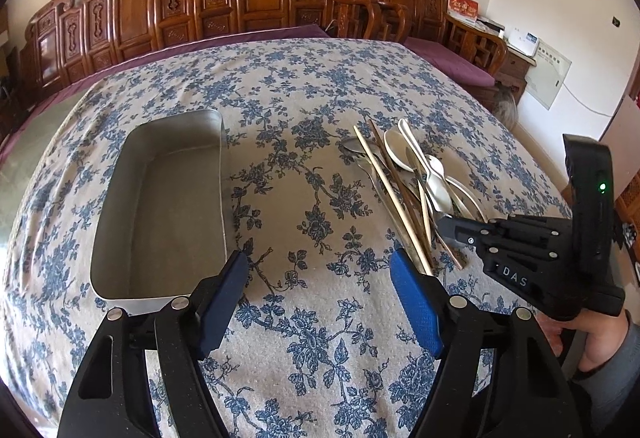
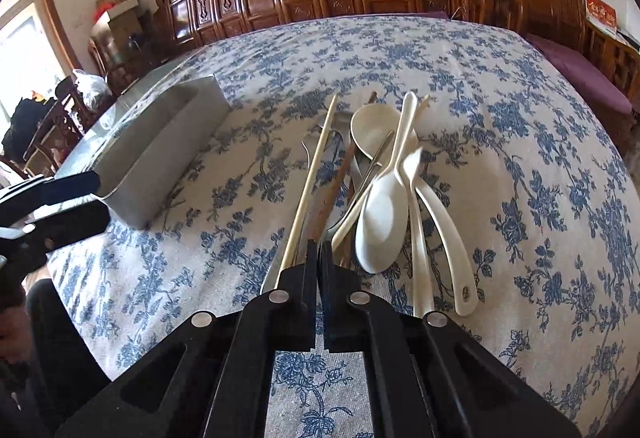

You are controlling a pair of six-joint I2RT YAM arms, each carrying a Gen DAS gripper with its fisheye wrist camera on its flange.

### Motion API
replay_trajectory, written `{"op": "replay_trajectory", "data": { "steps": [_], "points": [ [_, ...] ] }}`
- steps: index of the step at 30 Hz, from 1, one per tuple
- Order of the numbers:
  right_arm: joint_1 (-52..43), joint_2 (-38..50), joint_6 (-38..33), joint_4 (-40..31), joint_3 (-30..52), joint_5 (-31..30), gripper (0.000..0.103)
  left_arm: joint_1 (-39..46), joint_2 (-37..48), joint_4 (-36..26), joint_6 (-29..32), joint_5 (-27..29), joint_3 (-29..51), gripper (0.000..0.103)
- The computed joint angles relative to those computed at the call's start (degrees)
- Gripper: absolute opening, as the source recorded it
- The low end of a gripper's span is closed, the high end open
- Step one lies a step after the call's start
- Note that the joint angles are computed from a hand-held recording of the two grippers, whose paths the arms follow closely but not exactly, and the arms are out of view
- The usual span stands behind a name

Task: Organize utensils
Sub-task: 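Grasp a wooden chopstick with the left gripper while the right gripper grasps a metal spoon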

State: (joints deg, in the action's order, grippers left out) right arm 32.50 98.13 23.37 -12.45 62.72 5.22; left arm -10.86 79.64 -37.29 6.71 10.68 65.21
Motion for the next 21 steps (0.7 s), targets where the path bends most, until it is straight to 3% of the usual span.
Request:
{"op": "replay_trajectory", "data": {
  "steps": [5, 11, 21],
  "points": [
    [-0.29, -5.36, -1.01, 3.59, -3.38, -0.15, 0.002, -1.86, 2.56, 0.34, -0.09, -0.73, 2.28, 0.070],
    [-0.74, -9.99, -2.24, 5.07, -6.01, 2.21, 0.002, -4.35, 8.07, 0.24, -2.04, -0.49, 6.82, 0.060],
    [-4.12, -11.10, -1.36, 5.81, -7.30, 1.22, 0.003, -10.13, 20.03, 1.32, -7.14, -0.86, 14.32, 0.029]
  ]
}}
